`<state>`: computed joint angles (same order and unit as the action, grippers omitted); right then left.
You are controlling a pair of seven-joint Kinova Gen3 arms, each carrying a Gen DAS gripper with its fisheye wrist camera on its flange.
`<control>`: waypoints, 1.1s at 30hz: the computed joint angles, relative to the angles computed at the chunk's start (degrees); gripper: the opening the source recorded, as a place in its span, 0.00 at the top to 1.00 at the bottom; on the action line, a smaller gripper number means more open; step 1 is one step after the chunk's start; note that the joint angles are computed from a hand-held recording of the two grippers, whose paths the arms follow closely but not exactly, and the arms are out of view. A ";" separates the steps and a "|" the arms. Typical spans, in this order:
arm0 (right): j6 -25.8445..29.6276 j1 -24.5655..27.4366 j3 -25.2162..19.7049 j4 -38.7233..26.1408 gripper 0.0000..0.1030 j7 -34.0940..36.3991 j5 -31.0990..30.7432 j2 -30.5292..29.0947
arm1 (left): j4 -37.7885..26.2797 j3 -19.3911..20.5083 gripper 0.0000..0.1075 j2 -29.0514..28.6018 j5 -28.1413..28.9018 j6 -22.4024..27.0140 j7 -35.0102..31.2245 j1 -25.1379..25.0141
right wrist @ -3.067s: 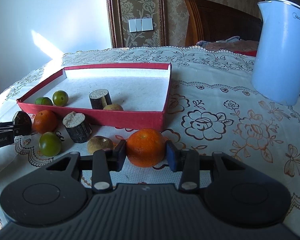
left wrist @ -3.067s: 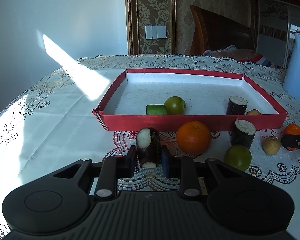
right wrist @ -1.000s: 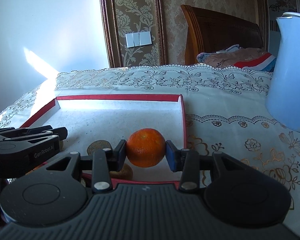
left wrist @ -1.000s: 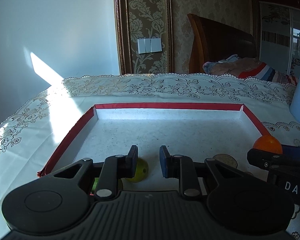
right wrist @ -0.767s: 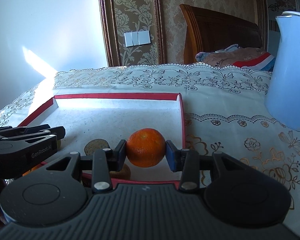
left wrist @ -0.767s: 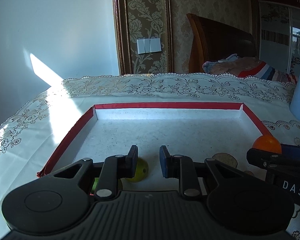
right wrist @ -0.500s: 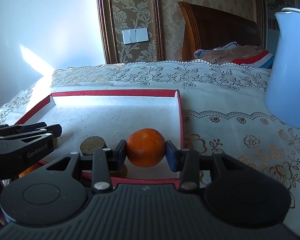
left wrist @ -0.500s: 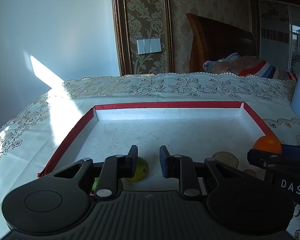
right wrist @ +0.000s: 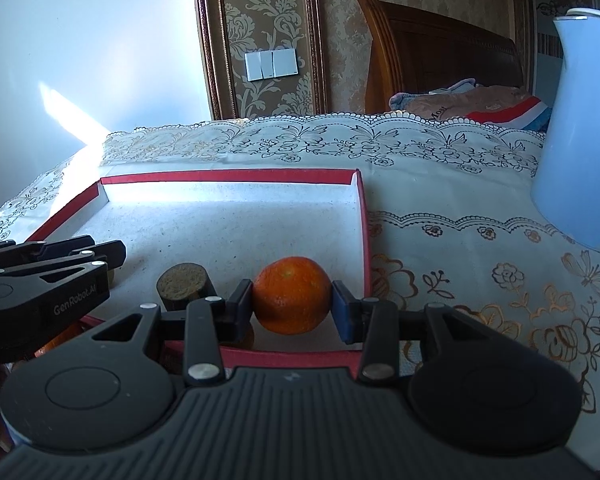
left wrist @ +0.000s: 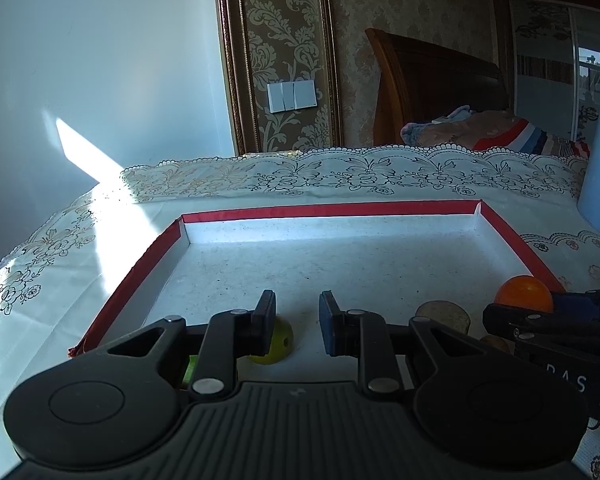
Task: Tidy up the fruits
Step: 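Open left tool to drop the eggplant slice while right tool lowers the orange into the tray, then withdraw both tools from the tray toward the fruits beside it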
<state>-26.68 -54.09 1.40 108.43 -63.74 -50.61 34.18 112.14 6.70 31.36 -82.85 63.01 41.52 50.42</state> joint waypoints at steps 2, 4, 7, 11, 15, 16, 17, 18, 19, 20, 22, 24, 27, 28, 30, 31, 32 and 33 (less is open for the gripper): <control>-0.02 0.01 -0.04 0.01 0.62 0.04 -0.03 0.01 | -0.01 0.01 0.79 0.25 -0.42 -0.01 0.07 0.12; -0.09 -0.04 0.01 0.00 0.62 0.21 -0.04 0.04 | -0.54 -0.02 0.78 0.72 -0.02 0.64 -0.40 0.34; -0.25 0.26 -0.31 0.09 0.62 -0.10 0.37 0.04 | -0.96 -0.19 0.51 1.16 0.28 1.13 -0.76 0.66; -0.41 0.77 -0.69 0.27 0.62 -0.85 1.35 0.04 | -0.18 0.06 0.15 -0.60 1.29 -2.88 -1.02 -1.19; -0.64 1.50 -1.35 0.77 0.62 -2.57 2.97 -0.11 | -0.11 -0.12 0.15 -0.51 1.37 -3.39 -1.53 -1.12; -0.68 1.59 -1.42 0.88 0.62 -2.99 3.27 -0.18 | -0.41 -0.12 0.15 -0.20 1.67 -3.06 -2.46 -0.94; -0.89 1.70 -1.61 1.14 0.62 -3.59 3.67 -0.27 | -0.80 -0.17 0.15 0.13 1.96 -2.79 -3.33 -0.77; -1.09 1.81 -1.78 1.41 0.62 -4.14 4.09 -0.39 | -1.10 -0.27 0.15 0.39 2.29 -2.40 -3.96 -0.51; -1.32 1.98 -1.97 1.71 0.62 -4.74 4.58 -0.54 | -1.03 -0.40 0.15 0.34 2.22 -2.49 -4.03 -0.34; -1.74 2.12 -2.17 2.09 0.62 -5.39 5.08 -0.67 | -0.63 -0.53 0.15 0.10 1.82 -2.82 -3.54 -0.22; -2.28 2.46 -2.48 2.75 0.62 -6.53 5.78 -0.98 | -0.02 -0.63 0.15 -0.36 1.46 -2.91 -2.35 -0.07; -3.18 3.74 -3.61 3.63 0.61 -9.03 7.82 -1.22 | 0.80 -0.68 0.15 -0.95 0.97 -2.65 -0.38 0.13; -5.62 5.41 -5.26 5.30 0.59 -13.06 11.39 -1.57 | 3.34 -0.42 0.15 -2.30 -1.54 -1.51 4.95 0.78; -5.91 6.14 -5.85 5.71 0.58 -14.42 12.74 -1.65 | 3.96 -0.09 0.15 -2.60 -2.18 -0.57 6.29 0.96; -6.81 6.70 -6.30 6.46 0.58 -16.32 14.52 -1.65 | 5.64 0.75 0.15 -3.56 -3.15 1.31 9.39 1.27; -7.67 6.78 -6.42 6.97 0.58 -17.20 15.13 -1.70 | 6.73 1.30 0.15 -4.20 -3.68 2.14 11.02 1.38; -8.86 6.80 -6.55 7.56 0.58 -18.10 15.63 -1.78 | 7.87 1.99 0.15 -5.02 -4.00 2.78 12.39 1.37; -9.90 6.91 -6.74 8.06 0.58 -18.97 16.08 -1.83 | 9.23 2.69 0.15 -5.80 -4.33 3.83 14.05 1.66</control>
<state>-36.58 -47.18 -5.34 116.49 -82.71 -34.53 32.35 121.37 9.40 25.56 -87.18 66.84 55.57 52.07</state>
